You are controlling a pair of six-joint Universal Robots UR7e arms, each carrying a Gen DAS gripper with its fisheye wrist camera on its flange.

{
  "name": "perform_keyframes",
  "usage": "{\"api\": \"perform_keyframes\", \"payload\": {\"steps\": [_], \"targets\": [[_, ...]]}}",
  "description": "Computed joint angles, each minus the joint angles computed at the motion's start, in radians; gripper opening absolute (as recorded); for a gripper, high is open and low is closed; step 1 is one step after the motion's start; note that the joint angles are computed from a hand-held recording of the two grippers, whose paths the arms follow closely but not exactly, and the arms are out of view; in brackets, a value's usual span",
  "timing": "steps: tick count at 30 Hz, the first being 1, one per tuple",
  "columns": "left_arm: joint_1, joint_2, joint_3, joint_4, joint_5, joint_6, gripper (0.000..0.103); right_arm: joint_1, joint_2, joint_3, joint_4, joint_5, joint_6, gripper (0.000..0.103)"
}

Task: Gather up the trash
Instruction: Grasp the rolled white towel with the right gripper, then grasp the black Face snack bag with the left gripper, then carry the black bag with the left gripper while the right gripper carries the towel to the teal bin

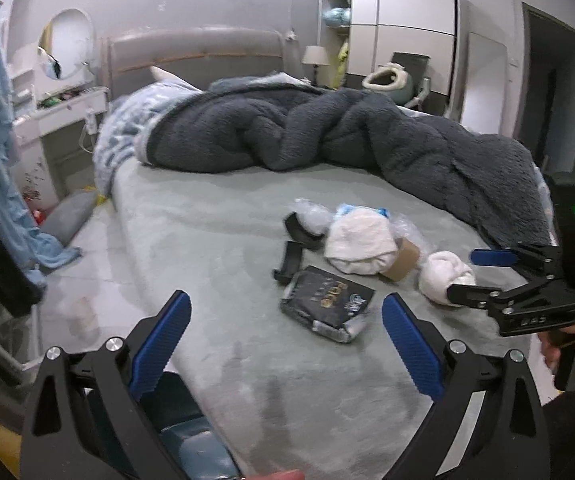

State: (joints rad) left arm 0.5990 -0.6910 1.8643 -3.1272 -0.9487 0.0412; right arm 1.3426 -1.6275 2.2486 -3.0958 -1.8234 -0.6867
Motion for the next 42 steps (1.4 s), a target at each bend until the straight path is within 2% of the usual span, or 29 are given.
{"api": "perform_keyframes", "payload": {"steps": [5, 10, 15, 19, 23, 31, 34, 35, 37, 42], "targets": [[0.021, 0.023, -0.036, 0.051, -0.032, -0.003, 0.097, -0.01, 0.028, -0.011, -0.001, -0.018, -0.036, 0.085], [0.047, 0.045, -0.072, 0.111, -0.107, 0.008, 0.097, -0.024, 0.04, -0.029, 0.026, -0.003, -0.044, 0.075], [0.064, 0.08, -0.11, 0.121, -0.129, 0.057, 0.097, -0.033, 0.034, -0.038, 0.058, 0.01, -0.057, 0.069], [0.081, 0.093, -0.135, 0.141, -0.155, 0.052, 0.098, -0.028, 0.045, -0.042, 0.061, -0.014, -0.064, 0.059], [0.095, 0.109, -0.166, 0.187, -0.17, 0.049, 0.098, -0.022, 0.033, -0.04, 0.067, -0.011, -0.068, 0.055], [0.115, 0.136, -0.198, 0.206, -0.224, 0.075, 0.097, -0.028, -0.016, -0.047, 0.111, 0.055, -0.046, 0.055], [0.121, 0.148, -0.214, 0.218, -0.243, 0.088, 0.096, -0.037, -0.032, -0.047, 0.115, 0.108, -0.042, 0.055], [0.12, 0.152, -0.219, 0.226, -0.242, 0.094, 0.095, -0.037, -0.03, -0.05, 0.115, 0.113, -0.039, 0.055], [0.116, 0.161, -0.228, 0.244, -0.226, 0.103, 0.083, -0.038, -0.031, -0.055, 0.105, 0.128, -0.035, 0.055], [0.122, 0.153, -0.224, 0.237, -0.244, 0.096, 0.079, -0.017, -0.03, -0.053, 0.069, 0.17, -0.038, 0.055]]}}
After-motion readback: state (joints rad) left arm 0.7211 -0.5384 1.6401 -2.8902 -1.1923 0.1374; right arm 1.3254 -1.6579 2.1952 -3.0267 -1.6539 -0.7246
